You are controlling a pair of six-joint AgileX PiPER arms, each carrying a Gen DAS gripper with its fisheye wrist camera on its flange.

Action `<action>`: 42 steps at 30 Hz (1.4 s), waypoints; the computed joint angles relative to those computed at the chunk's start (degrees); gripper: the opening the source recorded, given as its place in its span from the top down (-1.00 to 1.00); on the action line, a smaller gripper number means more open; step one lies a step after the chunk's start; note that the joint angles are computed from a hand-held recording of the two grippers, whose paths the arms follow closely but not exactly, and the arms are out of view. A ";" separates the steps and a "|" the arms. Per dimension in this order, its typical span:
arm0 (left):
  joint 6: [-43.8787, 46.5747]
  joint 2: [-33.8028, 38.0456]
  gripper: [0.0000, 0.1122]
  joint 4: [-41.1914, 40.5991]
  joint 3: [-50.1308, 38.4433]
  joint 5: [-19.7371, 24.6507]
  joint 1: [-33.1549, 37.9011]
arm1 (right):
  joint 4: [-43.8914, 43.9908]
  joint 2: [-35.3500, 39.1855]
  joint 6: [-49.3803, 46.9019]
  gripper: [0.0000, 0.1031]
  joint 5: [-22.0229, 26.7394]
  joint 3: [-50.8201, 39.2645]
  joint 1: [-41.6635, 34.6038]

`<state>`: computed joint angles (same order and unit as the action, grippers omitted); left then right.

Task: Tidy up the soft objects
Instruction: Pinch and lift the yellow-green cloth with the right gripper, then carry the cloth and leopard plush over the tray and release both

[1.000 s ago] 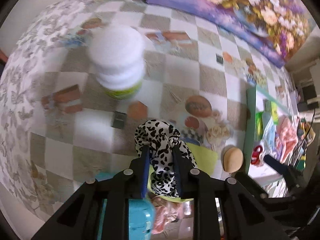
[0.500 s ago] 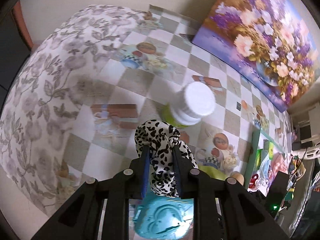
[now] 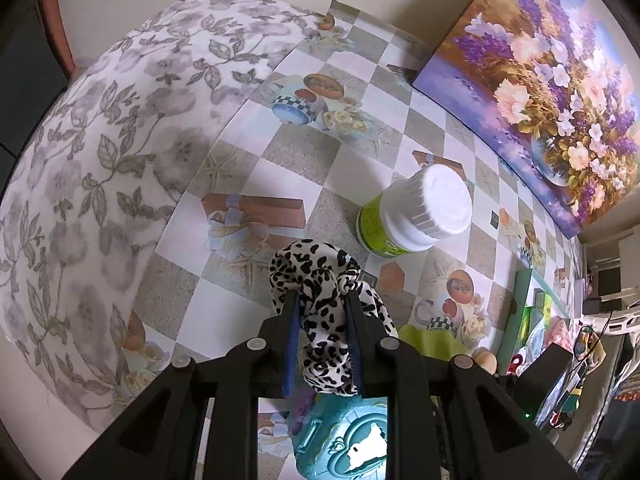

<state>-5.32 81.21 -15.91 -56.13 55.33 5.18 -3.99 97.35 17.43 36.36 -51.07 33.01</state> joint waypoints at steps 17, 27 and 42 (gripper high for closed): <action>-3.74 -1.37 0.60 0.41 -1.72 1.25 -2.72 | 18.46 -2.18 -20.82 0.77 -1.26 -0.69 -17.78; -12.87 -5.27 0.60 4.49 -5.75 2.73 -11.56 | 24.70 -13.91 -27.03 0.80 0.89 3.44 -22.81; -34.51 -1.65 0.60 15.72 -15.18 0.45 -37.98 | 29.06 -30.99 -29.73 0.80 7.24 5.02 -39.15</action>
<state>-39.83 79.55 -0.19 -71.32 55.77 -32.80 25.07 66.36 -12.29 43.61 -46.05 -6.14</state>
